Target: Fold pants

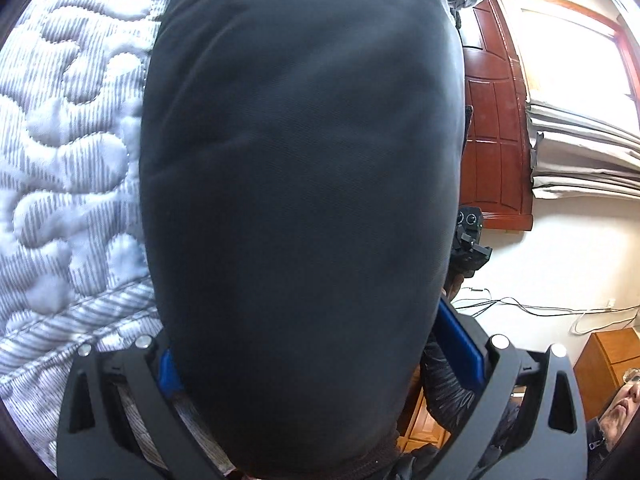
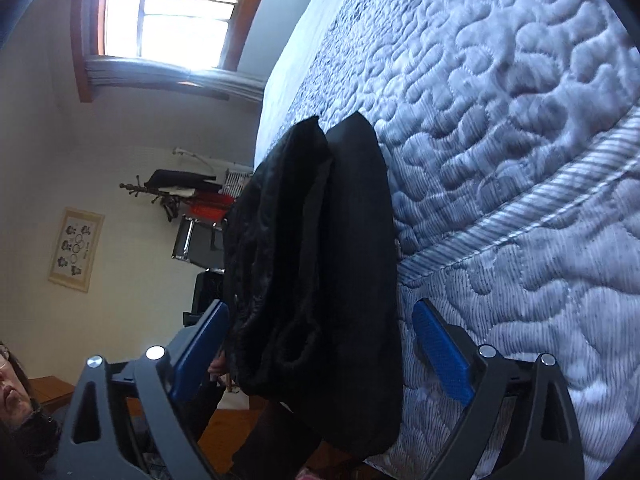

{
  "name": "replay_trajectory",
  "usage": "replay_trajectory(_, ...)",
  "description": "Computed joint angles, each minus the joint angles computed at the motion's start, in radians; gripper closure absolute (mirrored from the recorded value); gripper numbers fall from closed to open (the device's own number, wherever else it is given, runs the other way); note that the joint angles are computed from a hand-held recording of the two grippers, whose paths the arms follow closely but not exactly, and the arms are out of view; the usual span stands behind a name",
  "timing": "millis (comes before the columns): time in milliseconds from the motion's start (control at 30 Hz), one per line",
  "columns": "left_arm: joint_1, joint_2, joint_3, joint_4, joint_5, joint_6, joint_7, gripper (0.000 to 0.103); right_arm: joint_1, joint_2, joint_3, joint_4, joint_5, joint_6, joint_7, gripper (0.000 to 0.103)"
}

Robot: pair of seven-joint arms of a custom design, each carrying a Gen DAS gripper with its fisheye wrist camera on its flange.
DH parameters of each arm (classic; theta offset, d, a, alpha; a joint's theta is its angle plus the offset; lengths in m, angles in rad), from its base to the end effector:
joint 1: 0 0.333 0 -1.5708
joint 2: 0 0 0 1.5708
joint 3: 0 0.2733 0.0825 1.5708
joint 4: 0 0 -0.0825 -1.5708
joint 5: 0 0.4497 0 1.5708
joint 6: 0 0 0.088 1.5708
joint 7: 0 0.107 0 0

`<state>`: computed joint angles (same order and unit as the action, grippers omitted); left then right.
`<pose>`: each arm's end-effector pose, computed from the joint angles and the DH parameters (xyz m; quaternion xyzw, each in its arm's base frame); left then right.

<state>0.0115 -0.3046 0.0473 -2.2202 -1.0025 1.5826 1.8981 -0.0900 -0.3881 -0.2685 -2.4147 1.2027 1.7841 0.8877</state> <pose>0.5168 -0.0583 0.4614 0.5885 -0.6348 0.3154 0.3890 0.4936 -0.0980 0.4191 -0.5402 0.6050 0.2653 0.5213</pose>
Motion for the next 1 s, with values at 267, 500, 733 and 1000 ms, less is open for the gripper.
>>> replay_trajectory(267,-0.007,0.006,-0.012,0.012,0.014,0.008,-0.02,0.003,0.012,0.062,0.02,0.065,-0.008,-0.058,-0.034,0.009)
replay_trajectory(500,-0.021,0.011,-0.023,0.033,0.025,0.026,-0.047,0.003,0.036,0.098,0.056,0.107,-0.015,-0.032,-0.038,0.009)
replay_trajectory(733,-0.032,0.034,-0.033,0.062,0.029,0.029,-0.073,0.003,0.056,0.128,0.075,0.134,-0.013,-0.017,-0.044,0.008)
replay_trajectory(1000,-0.04,0.043,-0.045,0.079,0.038,0.039,-0.099,0.003,0.068,0.135,0.083,0.14,-0.01,-0.005,-0.037,0.009)
